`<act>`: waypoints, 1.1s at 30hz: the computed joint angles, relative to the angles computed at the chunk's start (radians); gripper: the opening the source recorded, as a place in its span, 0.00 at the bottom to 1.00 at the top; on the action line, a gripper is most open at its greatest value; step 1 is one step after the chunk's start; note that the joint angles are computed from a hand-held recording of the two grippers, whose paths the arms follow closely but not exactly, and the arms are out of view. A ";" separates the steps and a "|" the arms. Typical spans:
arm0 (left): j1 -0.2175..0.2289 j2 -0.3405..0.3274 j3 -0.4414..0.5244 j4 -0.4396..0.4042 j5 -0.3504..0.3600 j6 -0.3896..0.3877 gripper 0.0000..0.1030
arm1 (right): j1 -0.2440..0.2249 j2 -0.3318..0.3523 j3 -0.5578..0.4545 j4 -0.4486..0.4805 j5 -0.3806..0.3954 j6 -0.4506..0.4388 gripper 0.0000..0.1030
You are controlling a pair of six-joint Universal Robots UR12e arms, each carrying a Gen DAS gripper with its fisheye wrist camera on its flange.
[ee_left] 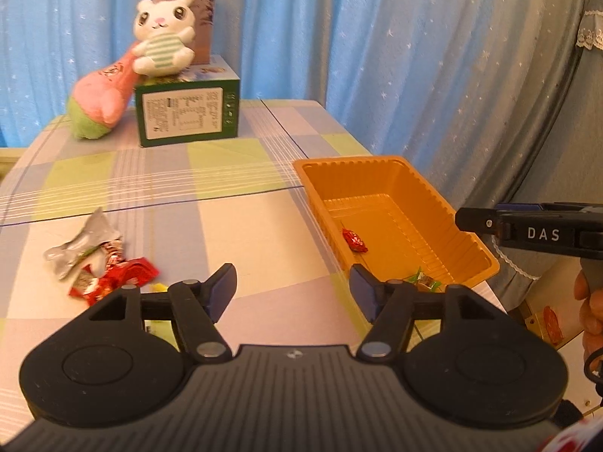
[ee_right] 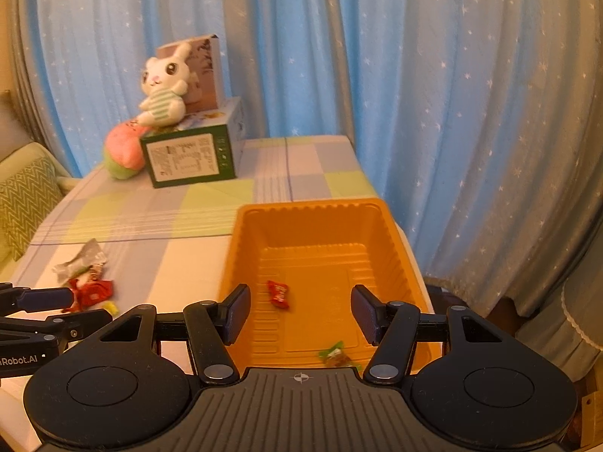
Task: Organize snacks
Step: 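Withdraw both open tools from the tray back toward the snacks, then grasp the seaweed snack bag with the left tool while the right tool grasps the brown candy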
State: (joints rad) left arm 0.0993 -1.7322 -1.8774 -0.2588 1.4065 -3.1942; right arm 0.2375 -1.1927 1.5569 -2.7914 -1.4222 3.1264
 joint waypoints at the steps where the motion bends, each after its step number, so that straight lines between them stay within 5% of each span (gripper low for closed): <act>1: 0.003 0.008 -0.007 0.003 0.002 -0.002 0.63 | 0.004 -0.003 0.002 -0.003 0.001 -0.001 0.58; 22: 0.131 0.156 -0.158 0.007 0.066 0.017 0.69 | 0.085 -0.011 0.017 -0.014 0.060 -0.012 0.63; 33: 0.197 0.148 -0.186 -0.015 0.072 0.029 0.69 | 0.124 0.037 0.012 -0.004 0.112 0.013 0.67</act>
